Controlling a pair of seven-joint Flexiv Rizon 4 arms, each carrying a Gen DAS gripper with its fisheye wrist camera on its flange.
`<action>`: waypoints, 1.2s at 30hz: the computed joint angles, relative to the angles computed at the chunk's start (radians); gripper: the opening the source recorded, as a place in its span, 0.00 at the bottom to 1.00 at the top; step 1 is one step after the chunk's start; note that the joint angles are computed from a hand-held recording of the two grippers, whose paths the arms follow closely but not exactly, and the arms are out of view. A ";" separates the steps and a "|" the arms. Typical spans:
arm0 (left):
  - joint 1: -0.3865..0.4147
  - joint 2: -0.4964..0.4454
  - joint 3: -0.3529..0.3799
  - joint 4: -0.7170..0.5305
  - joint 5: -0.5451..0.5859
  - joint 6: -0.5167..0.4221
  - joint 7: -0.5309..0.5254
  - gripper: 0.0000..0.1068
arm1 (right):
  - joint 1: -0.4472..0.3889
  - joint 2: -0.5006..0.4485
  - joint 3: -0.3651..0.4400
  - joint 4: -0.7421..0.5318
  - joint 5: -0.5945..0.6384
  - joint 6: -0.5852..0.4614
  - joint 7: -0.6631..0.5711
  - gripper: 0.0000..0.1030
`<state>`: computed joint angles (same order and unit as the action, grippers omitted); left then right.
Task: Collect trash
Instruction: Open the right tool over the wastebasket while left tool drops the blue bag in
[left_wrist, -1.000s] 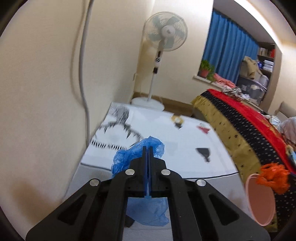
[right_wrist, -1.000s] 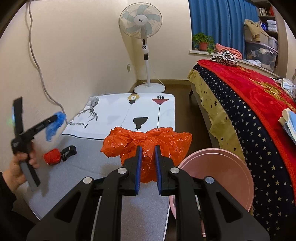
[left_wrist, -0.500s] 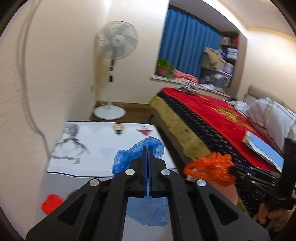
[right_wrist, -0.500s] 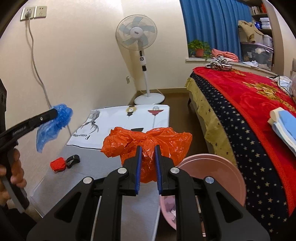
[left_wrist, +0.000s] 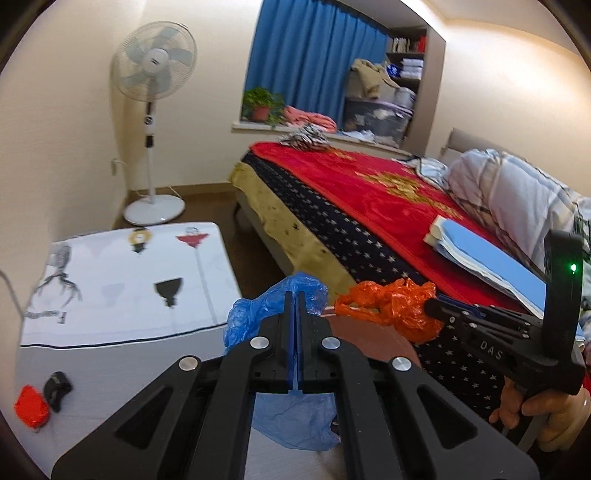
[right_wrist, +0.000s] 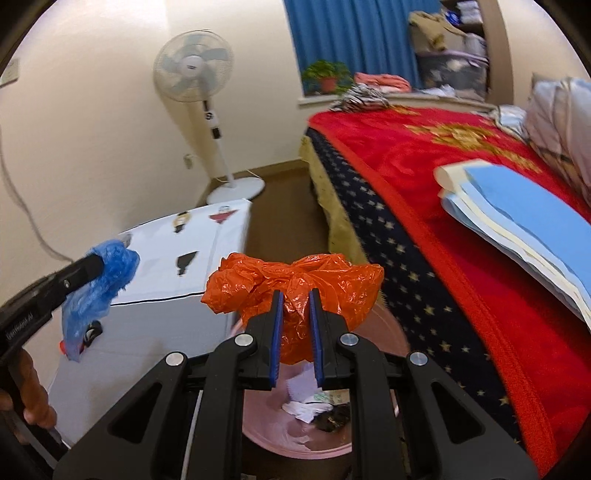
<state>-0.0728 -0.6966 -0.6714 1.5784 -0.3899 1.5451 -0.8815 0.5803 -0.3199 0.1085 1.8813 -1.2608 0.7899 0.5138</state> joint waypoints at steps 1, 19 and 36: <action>-0.020 -0.010 0.015 -0.019 0.002 -0.018 -0.003 0.00 | -0.005 0.003 0.000 0.007 0.006 0.004 0.002 0.14; -0.211 -0.114 0.174 -0.217 -0.065 -0.249 0.041 0.00 | -0.025 0.008 0.028 0.030 0.279 -0.074 -0.094 0.53; -0.398 -0.161 0.444 -0.363 0.039 -0.278 -0.202 0.89 | -0.003 0.023 0.030 0.034 0.324 -0.145 -0.103 0.61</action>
